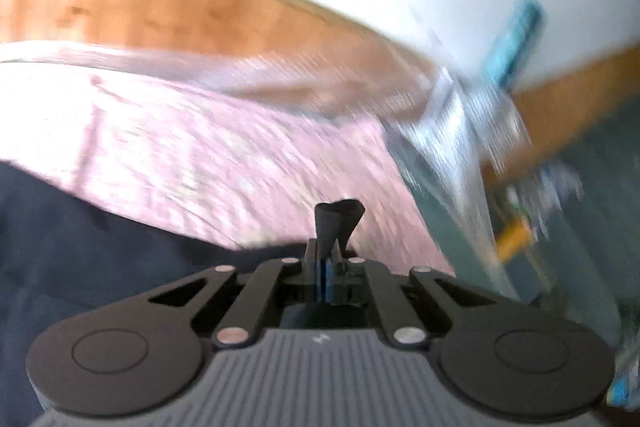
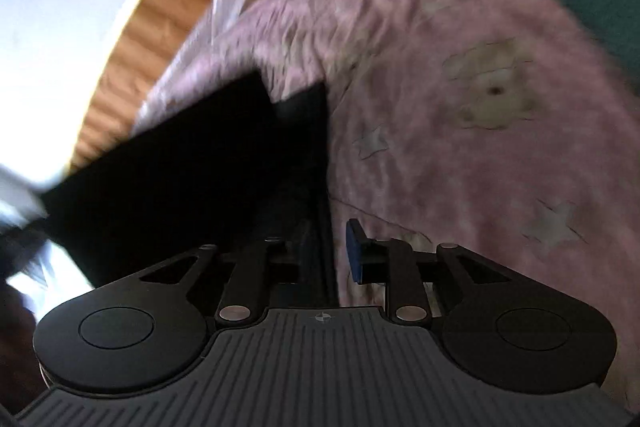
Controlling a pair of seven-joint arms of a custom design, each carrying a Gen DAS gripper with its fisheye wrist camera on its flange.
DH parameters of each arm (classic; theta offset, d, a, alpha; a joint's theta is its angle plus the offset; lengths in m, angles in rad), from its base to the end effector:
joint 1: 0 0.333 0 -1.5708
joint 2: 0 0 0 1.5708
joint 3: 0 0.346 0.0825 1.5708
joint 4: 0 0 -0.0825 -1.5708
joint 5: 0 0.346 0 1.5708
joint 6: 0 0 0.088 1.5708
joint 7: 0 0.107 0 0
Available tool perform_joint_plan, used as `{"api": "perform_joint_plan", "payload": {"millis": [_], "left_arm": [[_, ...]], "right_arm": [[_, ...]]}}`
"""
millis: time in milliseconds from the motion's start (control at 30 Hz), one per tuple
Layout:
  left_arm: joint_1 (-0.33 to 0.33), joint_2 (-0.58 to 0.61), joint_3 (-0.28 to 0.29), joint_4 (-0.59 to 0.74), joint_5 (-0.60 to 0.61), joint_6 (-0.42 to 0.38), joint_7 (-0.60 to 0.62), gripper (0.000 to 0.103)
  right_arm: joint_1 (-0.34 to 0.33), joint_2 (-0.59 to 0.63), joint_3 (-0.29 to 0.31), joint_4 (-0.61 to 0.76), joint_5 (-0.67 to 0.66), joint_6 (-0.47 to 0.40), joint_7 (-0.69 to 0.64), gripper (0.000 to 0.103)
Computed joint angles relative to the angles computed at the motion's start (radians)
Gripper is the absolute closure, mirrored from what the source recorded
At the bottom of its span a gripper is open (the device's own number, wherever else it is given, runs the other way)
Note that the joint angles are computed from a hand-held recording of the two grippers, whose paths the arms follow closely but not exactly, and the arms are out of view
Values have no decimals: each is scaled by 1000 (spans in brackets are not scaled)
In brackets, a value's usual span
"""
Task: Fold clothes
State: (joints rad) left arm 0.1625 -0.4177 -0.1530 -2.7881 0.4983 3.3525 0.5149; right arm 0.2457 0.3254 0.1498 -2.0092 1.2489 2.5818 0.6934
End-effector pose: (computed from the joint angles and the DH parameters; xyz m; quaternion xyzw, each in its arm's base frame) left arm 0.3658 -0.0535 0.4916 -0.7662 0.4514 -0.4065 0.2095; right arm 0.5612 0.2094 0.3649 -0.7173 0.5709 0.1226 0.3802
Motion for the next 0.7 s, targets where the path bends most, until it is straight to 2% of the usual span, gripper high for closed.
{"api": "perform_joint_plan", "payload": {"millis": [33, 100, 133, 233, 300, 333, 367, 400, 433, 467, 600, 667, 700], "left_arm": [[13, -28, -3, -15, -13, -11, -15, 101], [39, -72, -21, -41, -33, -29, -47, 101], [57, -90, -40, -52, -42, -36, -65, 101], [119, -127, -104, -68, -61, -46, -124, 101], [124, -137, -116, -74, -56, -35, -143, 101], [124, -142, -121, -77, -54, -29, -150, 101], [121, -139, -123, -72, -48, -27, -150, 101], [113, -129, -119, -65, -39, -16, -145, 101], [100, -118, -109, -61, -29, 1, -135, 101], [77, -110, -90, -58, -15, 16, -119, 101], [-92, -32, 58, -47, 41, 101, -62, 101], [-154, 17, 106, -31, 68, 115, -48, 101], [-165, 36, 105, -29, 69, 124, -45, 101]], "right_arm": [[12, 20, 4, 21, -7, 24, -17, 66], [19, 61, 18, 73, 7, 56, -58, 62], [21, 82, 24, 103, 10, 66, -68, 57], [31, 157, 31, 211, -52, 60, -28, 55], [41, 209, 32, 286, -117, 52, 15, 55], [45, 230, 34, 316, -145, 49, 37, 56], [45, 246, 37, 341, -170, 37, 63, 76], [47, 262, 36, 365, -205, 17, 95, 96], [50, 267, 33, 374, -237, 9, 119, 103], [50, 254, 36, 355, -242, 38, 116, 103], [44, 188, 37, 251, -241, 152, 115, 103], [59, 178, 26, 220, -272, 198, 138, 103], [60, 181, 29, 218, -280, 209, 145, 103]]}}
